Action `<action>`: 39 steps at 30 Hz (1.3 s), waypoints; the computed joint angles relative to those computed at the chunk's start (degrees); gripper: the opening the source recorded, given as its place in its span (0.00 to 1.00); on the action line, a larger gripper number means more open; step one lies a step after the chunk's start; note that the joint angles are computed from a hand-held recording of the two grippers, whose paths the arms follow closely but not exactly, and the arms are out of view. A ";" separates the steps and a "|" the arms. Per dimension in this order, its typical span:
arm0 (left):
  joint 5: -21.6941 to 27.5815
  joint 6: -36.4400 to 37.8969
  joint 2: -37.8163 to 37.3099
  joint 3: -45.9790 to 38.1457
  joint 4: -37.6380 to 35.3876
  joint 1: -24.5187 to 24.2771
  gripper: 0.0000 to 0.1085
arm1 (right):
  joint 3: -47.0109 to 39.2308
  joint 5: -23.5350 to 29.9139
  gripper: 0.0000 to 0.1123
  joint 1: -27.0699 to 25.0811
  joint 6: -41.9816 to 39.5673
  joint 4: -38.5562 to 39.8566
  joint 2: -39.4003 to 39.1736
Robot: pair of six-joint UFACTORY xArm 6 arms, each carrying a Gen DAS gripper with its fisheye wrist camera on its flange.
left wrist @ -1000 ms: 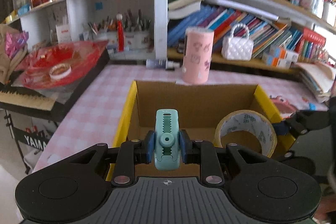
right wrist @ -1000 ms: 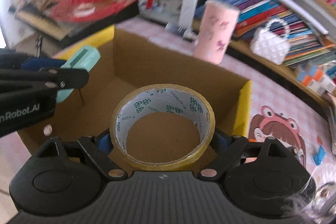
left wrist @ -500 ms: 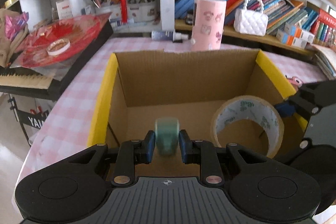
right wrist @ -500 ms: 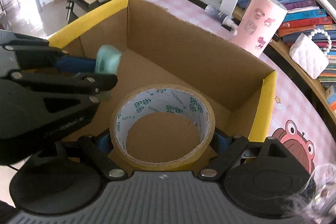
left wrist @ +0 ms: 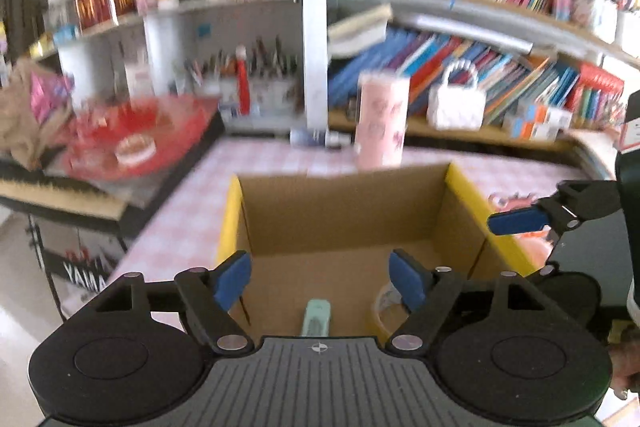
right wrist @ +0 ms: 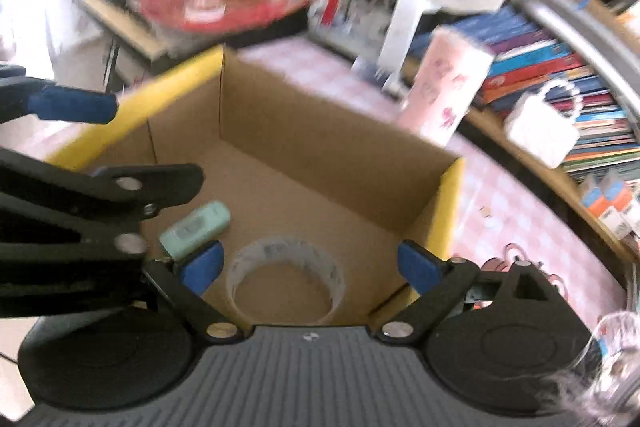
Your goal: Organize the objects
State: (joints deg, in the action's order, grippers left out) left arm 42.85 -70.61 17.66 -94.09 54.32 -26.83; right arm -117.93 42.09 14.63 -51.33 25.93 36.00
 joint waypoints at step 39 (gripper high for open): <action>-0.32 -14.75 -17.95 25.54 3.17 -14.84 0.91 | 77.33 -34.68 0.85 -9.06 45.04 -24.60 -55.39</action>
